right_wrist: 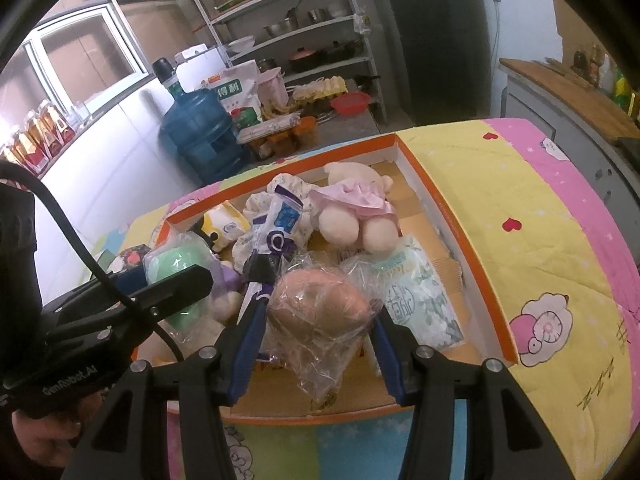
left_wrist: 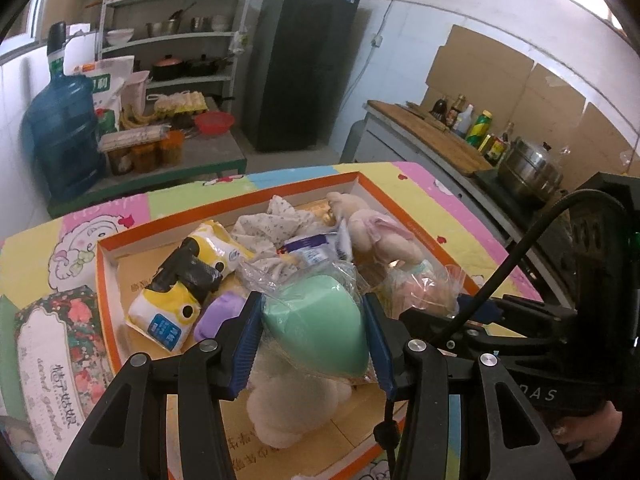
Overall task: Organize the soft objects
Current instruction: 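Lower the mint-green and peach sponges into the box and open both tools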
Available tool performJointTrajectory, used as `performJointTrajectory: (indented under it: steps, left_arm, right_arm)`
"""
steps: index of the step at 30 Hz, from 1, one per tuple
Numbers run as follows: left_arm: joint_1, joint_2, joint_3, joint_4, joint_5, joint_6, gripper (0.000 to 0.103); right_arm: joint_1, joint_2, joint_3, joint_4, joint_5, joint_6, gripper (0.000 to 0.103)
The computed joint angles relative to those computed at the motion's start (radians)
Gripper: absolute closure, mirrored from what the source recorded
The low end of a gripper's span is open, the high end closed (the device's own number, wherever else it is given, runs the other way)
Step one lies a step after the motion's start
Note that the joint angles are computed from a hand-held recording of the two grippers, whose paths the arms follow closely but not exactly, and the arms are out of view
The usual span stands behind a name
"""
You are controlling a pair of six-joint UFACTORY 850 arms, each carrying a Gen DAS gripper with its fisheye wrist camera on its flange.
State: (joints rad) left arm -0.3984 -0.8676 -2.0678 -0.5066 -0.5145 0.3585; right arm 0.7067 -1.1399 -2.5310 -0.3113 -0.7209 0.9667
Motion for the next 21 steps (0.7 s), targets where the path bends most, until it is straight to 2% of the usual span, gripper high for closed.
performJointTrajectory:
  steps: [8, 14, 21]
  left_arm:
    - [-0.002, -0.048, -0.060, 0.045, -0.026, -0.049, 0.053]
    - [0.004, -0.073, -0.093, 0.009, -0.051, -0.032, 0.051]
    - [0.018, -0.047, -0.046, -0.071, -0.025, 0.023, 0.035]
  right_arm:
    - [-0.003, -0.087, -0.149, 0.033, -0.070, -0.048, 0.049]
    - [-0.006, -0.065, -0.101, 0.031, -0.034, -0.018, 0.049]
    - [-0.012, -0.017, -0.011, 0.022, 0.016, 0.015, 0.047]
